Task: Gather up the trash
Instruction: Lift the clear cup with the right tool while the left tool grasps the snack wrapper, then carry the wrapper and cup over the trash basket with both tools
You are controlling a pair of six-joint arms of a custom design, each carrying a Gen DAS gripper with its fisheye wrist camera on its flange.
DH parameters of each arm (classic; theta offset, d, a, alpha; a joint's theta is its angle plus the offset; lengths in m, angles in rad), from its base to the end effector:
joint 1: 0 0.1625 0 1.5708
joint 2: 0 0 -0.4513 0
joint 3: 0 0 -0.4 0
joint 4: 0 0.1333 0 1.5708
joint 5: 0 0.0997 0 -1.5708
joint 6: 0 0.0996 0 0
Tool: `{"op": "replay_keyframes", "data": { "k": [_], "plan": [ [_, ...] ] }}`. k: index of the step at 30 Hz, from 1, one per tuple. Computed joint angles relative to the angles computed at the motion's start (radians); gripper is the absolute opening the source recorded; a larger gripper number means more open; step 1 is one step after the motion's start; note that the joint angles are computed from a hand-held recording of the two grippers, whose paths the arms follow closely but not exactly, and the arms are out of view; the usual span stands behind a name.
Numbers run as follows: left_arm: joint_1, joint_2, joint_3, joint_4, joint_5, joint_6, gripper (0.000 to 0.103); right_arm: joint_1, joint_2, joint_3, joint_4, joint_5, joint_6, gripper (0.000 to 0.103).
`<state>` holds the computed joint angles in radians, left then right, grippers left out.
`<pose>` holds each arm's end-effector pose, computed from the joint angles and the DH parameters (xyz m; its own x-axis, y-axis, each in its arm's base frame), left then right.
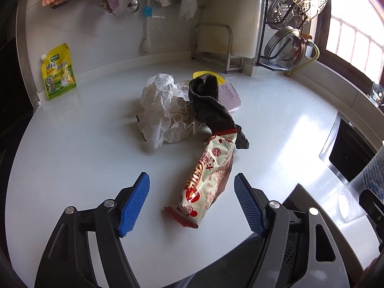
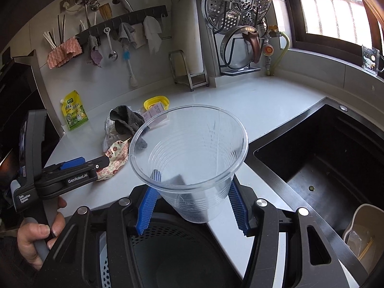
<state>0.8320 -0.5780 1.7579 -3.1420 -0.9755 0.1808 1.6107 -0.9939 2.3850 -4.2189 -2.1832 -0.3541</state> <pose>-0.3006 -0.6109 0.0010 -0.6319 0.5158 -0.5785 0.7483 0.6004 -0.2820 0.0930 -0.4226 0.2169 -0.7831 0.3749 0.4962 -0.3026 0.4674 -0.8306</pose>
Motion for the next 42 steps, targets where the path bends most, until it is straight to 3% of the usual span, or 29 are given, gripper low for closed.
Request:
{"op": "replay_keyframes", "data": {
  "k": [4,8,14,16,19,20,22,24,34,42],
  "plan": [
    [0.015,0.020,-0.047,0.044,-0.011,0.015,0.082,-0.012,-0.013,0.017,0.008,0.030,0.027,0.054],
    [0.029,0.034,-0.087,0.116,-0.039,0.014,0.082,-0.023,-0.027,0.027,0.016,0.047,0.048,0.054],
    [0.029,0.060,-0.116,0.185,-0.012,-0.015,0.082,-0.035,-0.036,0.034,0.023,0.063,0.065,0.054],
    [0.027,0.064,-0.108,0.162,-0.003,-0.007,0.078,-0.037,-0.036,0.034,0.027,0.064,0.068,0.054],
    [0.019,0.062,-0.085,0.125,-0.004,0.024,0.059,-0.039,-0.034,0.036,0.030,0.061,0.070,0.054],
    [0.017,0.057,-0.077,0.118,-0.011,0.027,0.047,-0.039,-0.033,0.036,0.032,0.059,0.071,0.054],
    [0.015,0.050,-0.066,0.118,-0.017,0.023,0.039,-0.039,-0.028,0.035,0.033,0.055,0.074,0.054],
    [0.016,0.038,-0.052,0.118,-0.034,0.012,0.025,-0.035,-0.021,0.033,0.033,0.047,0.073,0.054],
    [-0.032,-0.060,0.103,0.024,-0.026,-0.025,0.025,-0.007,0.027,0.045,0.018,0.002,0.069,0.054],
    [-0.078,-0.140,0.255,-0.023,0.046,-0.072,0.025,0.034,0.076,0.076,-0.021,-0.054,0.072,0.054]
  ]
}}
